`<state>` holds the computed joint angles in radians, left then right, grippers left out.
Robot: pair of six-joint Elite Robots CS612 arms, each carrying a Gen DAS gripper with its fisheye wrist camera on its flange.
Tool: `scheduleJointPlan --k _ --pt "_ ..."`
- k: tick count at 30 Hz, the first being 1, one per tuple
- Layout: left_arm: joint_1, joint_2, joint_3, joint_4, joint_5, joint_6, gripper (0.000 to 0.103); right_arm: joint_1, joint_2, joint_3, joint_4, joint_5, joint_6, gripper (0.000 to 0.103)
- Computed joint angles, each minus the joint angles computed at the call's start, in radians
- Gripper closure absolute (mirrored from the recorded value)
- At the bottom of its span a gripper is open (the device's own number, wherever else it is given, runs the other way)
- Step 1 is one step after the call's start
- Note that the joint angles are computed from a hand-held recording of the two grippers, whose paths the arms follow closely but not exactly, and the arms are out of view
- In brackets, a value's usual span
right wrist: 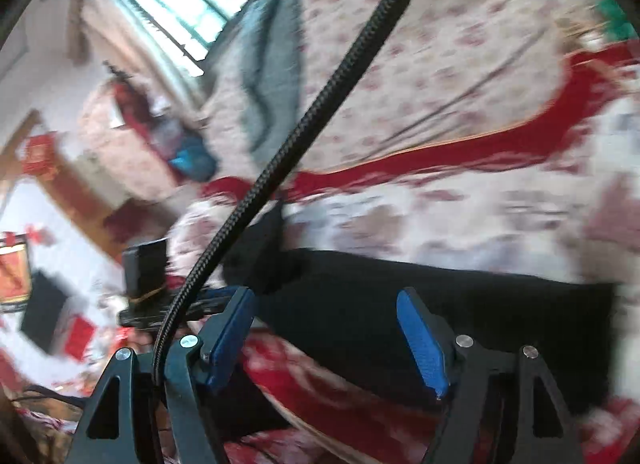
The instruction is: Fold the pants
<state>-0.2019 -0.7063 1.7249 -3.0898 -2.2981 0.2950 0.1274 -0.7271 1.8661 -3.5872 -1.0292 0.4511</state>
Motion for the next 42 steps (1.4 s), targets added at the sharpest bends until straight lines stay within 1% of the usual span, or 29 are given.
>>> scheduleJointPlan --k 1,3,5,7,9,10,12,13,14,16,17,18,19,20,22,24,25,27,28,29,30,31,33,34,36,38,39,41,42 --pt "0.004 0.002 -0.008 0.002 -0.011 -0.015 0.046 0.005 0.030 -0.047 0.010 0.043 0.014 0.032" --pt "0.021 0.012 -0.039 0.034 -0.050 -0.059 0.045 0.025 0.069 -0.137 0.096 0.058 0.000 0.032" --pt "0.028 0.019 -0.051 0.004 -0.027 -0.109 0.045 0.037 0.110 -0.231 0.166 0.094 -0.026 0.032" --pt "0.036 0.032 -0.064 -0.040 0.023 -0.169 0.045 0.049 0.155 -0.319 0.190 0.107 -0.004 0.029" --pt "0.045 0.045 -0.077 -0.057 0.038 -0.203 0.045 0.062 0.203 -0.417 0.246 0.106 0.001 0.029" --pt "0.049 0.051 -0.082 -0.066 0.051 -0.214 0.045 0.072 0.239 -0.494 0.312 0.106 -0.004 0.029" --pt "0.053 0.062 -0.094 -0.061 0.097 -0.216 0.045 0.081 0.277 -0.585 0.431 0.123 -0.033 0.029" --pt "0.054 0.067 -0.101 -0.053 0.112 -0.216 0.045 0.090 0.311 -0.659 0.521 0.117 -0.050 0.029" --pt "0.056 0.075 -0.113 -0.033 0.126 -0.214 0.045 0.094 0.328 -0.699 0.570 0.114 -0.060 0.029" --pt "0.063 0.092 -0.137 0.008 0.111 -0.205 0.045 0.105 0.386 -0.825 0.721 0.117 -0.097 0.032" --pt "0.065 0.098 -0.143 0.020 0.106 -0.203 0.045 0.107 0.402 -0.862 0.772 0.126 -0.116 0.039" --pt "0.066 0.108 -0.158 0.045 0.099 -0.200 0.045 0.111 0.426 -0.909 0.820 0.138 -0.143 0.073" --pt "0.064 0.113 -0.165 0.055 0.097 -0.201 0.045 0.116 0.439 -0.935 0.832 0.121 -0.156 0.095" --pt "0.062 0.121 -0.178 0.074 0.088 -0.197 0.045 0.121 0.442 -0.945 0.829 0.098 -0.168 0.095" --pt "0.057 0.130 -0.192 0.084 0.080 -0.199 0.045 0.129 0.441 -0.971 0.833 0.094 -0.228 0.097" --pt "0.052 0.146 -0.219 0.079 0.067 -0.209 0.045 0.137 0.411 -0.950 0.818 0.059 -0.286 0.097" --pt "0.051 0.153 -0.231 0.063 0.060 -0.226 0.045 0.145 0.401 -0.962 0.824 0.036 -0.317 0.097" --pt "0.055 0.172 -0.261 0.007 0.039 -0.303 0.045 0.158 0.390 -0.984 0.843 -0.008 -0.352 0.097" --pt "0.058 0.179 -0.269 -0.036 0.037 -0.347 0.045 0.170 0.380 -0.992 0.845 -0.069 -0.386 0.097" --pt "0.061 0.183 -0.269 -0.097 0.054 -0.396 0.045 0.183 0.373 -0.999 0.838 -0.130 -0.416 0.097" --pt "0.063 0.180 -0.259 -0.152 0.091 -0.436 0.045 0.191 0.371 -1.007 0.832 -0.163 -0.427 0.097" --pt "0.067 0.175 -0.249 -0.168 0.109 -0.451 0.045 0.198 0.366 -1.005 0.822 -0.188 -0.432 0.097" --pt "0.080 0.151 -0.213 -0.156 0.151 -0.439 0.045 0.207 0.367 -1.011 0.833 -0.193 -0.433 0.097" --pt "0.087 0.138 -0.184 -0.173 0.199 -0.438 0.045 0.211 0.372 -1.016 0.845 -0.186 -0.433 0.097" --pt "0.102 0.120 -0.142 -0.202 0.262 -0.439 0.045 0.217 0.379 -1.013 0.853 -0.166 -0.419 0.097" --pt "0.125 0.108 -0.108 -0.223 0.289 -0.453 0.045 0.218 0.402 -1.034 0.883 -0.079 -0.365 0.096" --pt "0.138 0.099 -0.085 -0.243 0.332 -0.471 0.045 0.217 0.420 -1.047 0.901 0.003 -0.313 0.093" --pt "0.146 0.089 -0.063 -0.274 0.390 -0.491 0.045 0.216 0.452 -1.085 0.985 0.134 -0.290 0.082" --pt "0.154 0.084 -0.050 -0.296 0.405 -0.502 0.045 0.217 0.471 -1.113 1.056 0.197 -0.305 0.071"
